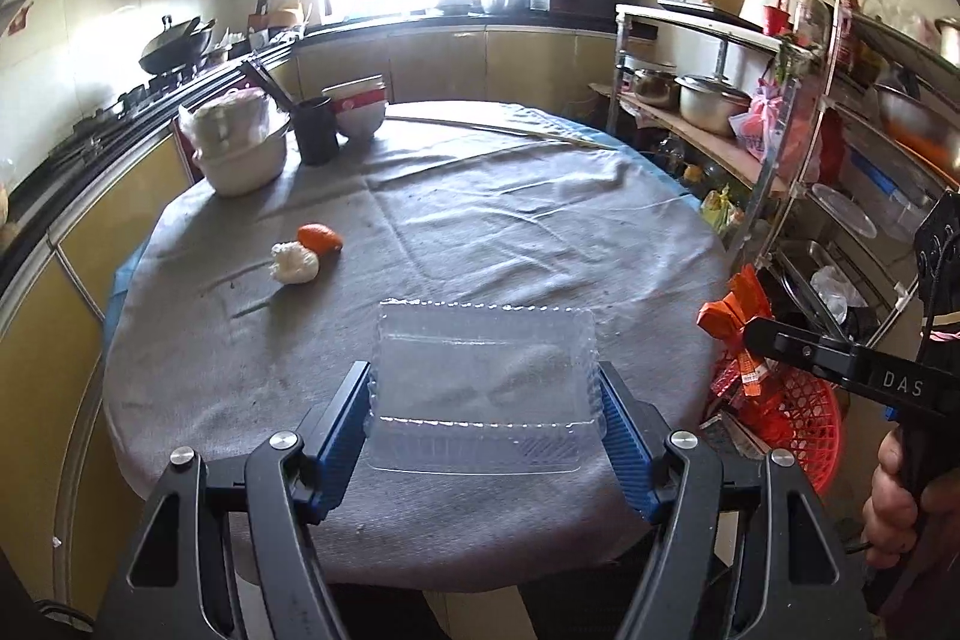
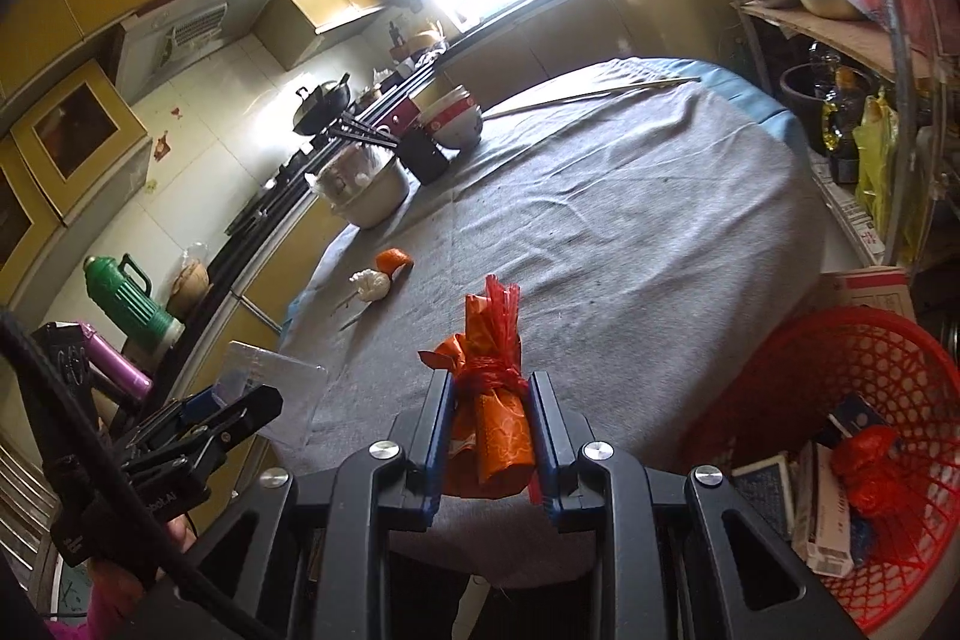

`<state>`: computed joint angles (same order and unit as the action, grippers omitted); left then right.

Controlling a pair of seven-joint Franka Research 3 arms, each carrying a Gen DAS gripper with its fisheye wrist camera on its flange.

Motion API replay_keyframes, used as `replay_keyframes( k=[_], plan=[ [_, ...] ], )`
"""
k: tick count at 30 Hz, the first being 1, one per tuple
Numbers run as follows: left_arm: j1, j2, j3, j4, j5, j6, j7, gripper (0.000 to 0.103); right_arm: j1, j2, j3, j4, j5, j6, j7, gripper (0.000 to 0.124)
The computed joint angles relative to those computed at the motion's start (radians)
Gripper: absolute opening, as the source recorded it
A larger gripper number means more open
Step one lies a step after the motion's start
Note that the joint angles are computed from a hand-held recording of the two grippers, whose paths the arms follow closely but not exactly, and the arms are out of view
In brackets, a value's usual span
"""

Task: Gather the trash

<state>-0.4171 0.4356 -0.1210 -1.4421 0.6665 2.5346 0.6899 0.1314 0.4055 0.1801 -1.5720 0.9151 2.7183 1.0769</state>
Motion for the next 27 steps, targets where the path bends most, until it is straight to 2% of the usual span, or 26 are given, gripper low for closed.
replay_keyframes(
  k=[10,17,27],
  plan=[
    [-0.049,0.019,0.0,0.06,0.04,-0.041,0.006,0.073,-0.035,-0.104,-0.001,-0.121,0.172,0.033,-0.126,0.027],
    [-0.075,0.023,0.001,0.085,0.063,-0.064,0.003,0.073,-0.034,-0.166,-0.027,-0.179,0.298,0.038,-0.225,0.027],
    [-0.11,0.055,0.002,0.145,0.085,-0.074,0.031,0.073,-0.021,-0.221,-0.077,-0.237,0.401,0.038,-0.297,0.027]
  ],
)
